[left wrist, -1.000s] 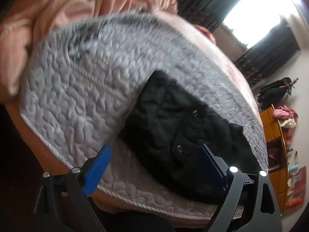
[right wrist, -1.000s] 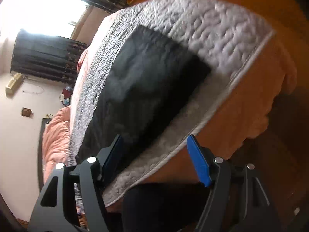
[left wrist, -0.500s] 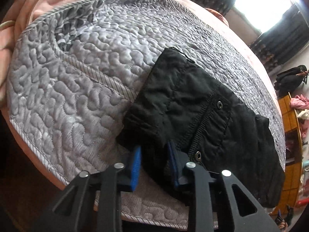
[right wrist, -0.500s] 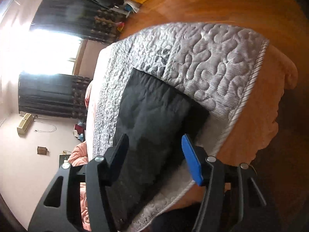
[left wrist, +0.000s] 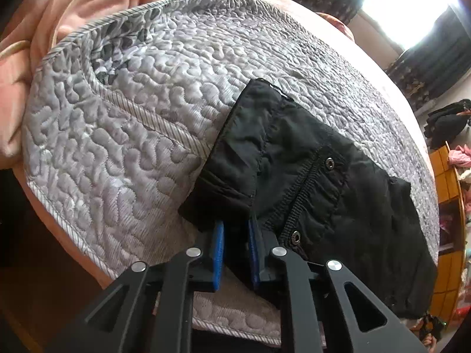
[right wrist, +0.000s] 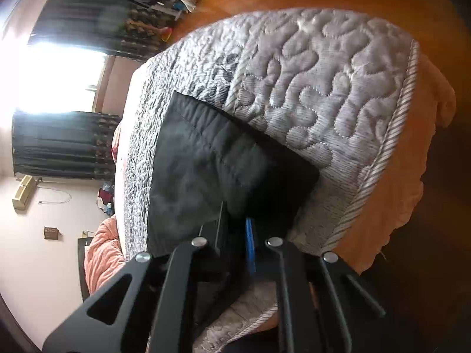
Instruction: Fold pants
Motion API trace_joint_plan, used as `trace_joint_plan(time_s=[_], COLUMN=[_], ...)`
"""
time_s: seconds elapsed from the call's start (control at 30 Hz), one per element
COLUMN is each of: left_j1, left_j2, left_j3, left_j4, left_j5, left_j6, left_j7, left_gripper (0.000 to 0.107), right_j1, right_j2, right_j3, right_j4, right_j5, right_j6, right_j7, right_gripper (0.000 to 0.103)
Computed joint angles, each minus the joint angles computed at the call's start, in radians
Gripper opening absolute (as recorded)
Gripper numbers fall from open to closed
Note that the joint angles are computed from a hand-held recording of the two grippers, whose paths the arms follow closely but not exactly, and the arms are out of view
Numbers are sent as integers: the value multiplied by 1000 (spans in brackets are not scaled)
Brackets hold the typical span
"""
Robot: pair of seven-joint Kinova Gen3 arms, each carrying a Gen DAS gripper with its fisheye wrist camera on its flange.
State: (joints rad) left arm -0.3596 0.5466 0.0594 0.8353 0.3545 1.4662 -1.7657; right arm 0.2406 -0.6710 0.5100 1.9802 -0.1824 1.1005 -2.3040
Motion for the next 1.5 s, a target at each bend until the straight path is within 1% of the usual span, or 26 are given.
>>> trace_joint_plan(time_s=[0.1, 0.13, 0.3, 0.37, 0.4, 0.47, 0.5, 0.53, 0.57, 0.6, 0.63, 0.67, 0.7, 0.73, 0.77, 0.8, 0.87, 0.93, 1.0, 1.07, 1.17, 1.23, 1.33, 1.4, 1.43, 1.5], left_j1=[-4, -3, 3, 5, 8, -1, -10, -9, 2, 23, 42, 49, 51, 43, 28, 25, 39, 49, 63, 65, 76, 78, 90, 116, 126, 136], left_j2=[-9, -9, 4, 8, 13, 1, -22, -53, -88, -126, -171, -205, -231, -241, -243, -238, -221, -199, -177, -169, -170, -175, -174, -161, -149, -129], left_j3=[-5, -6, -6, -7, -8, 2, 21, 21, 3, -34, -71, -90, -91, -74, -38, -21, -24, -30, -38, -40, -38, -34, -33, -42, -45, -40], left_j4=[11, 13, 16, 21, 17, 25, 45, 80, 119, 157, 196, 238, 275, 295, 300, 299, 288, 276, 263, 272, 288, 304, 318, 309, 292, 268], left_j5=[1, -1, -9, -14, -20, -26, -50, -65, -71, -64, -41, -3, 21, 29, 26, 25, 35, 42, 33, 19, -2, -6, -23, -65, -86, -111], left_j6=[-4, -6, -18, -21, -10, -11, -29, -64, -105, -145, -186, -227, -263, -284, -288, -289, -279, -270, -255, -256, -277, -297, -328, -328, -309, -275], left_j7=[9, 12, 16, 14, 18, 19, 21, 11, -3, -25, -59, -99, -137, -158, -172, -177, -166, -127, -72, -51, -39, -49, -56, -33, -23, -20], left_gripper=[14, 14, 14, 16, 17, 21, 23, 27, 48, 72, 81, 88, 89, 90, 93, 94, 94, 94, 94, 94, 94, 95, 97, 97, 97, 97], right_j1=[25, 21, -29, -33, -35, -22, 2, 31, 45, 57, 52, 39, 26, 7, -2, -12, -20, -31, -44, -51, -73, -90, -107, -102, -105, -119], right_j2=[-20, -19, 16, 26, 32, 16, -9, -34, -50, -74, -92, -103, -113, -122, -125, -131, -134, -135, -140, -146, -153, -150, -167, -188, -189, -212], right_j3=[-30, -33, 21, 28, 32, 33, 17, -7, -15, -18, -8, 6, 14, 24, 29, 41, 57, 79, 101, 110, 125, 132, 124, 122, 132, 150], right_j4=[-7, -5, 16, 20, 22, 18, 17, 18, 15, 14, 18, 22, 29, 40, 47, 63, 86, 101, 119, 132, 144, 145, 155, 180, 193, 217], right_j5=[9, 13, 26, 27, 21, 9, 8, 20, 32, 38, 37, 40, 42, 41, 41, 37, 32, 25, 24, 27, 29, 29, 14, 6, 18, 12], right_j6=[17, 14, 3, 5, 1, 10, 7, 9, 14, 22, 25, 26, 25, 18, 10, -9, -38, -62, -84, -99, -123, -137, -196, -237, -232, -235], right_j7=[-19, -18, 31, 49, 56, 60, 53, 43, 38, 31, 27, 28, 29, 33, 31, 27, 13, 1, -3, -4, 2, 5, 10, 25, 9, 9], right_gripper=[7, 7, 7, 12, 15, 29, 45, 52, 53, 53, 53, 53, 53, 53, 53, 53, 55, 56, 56, 56, 56, 62, 65, 65, 61, 58])
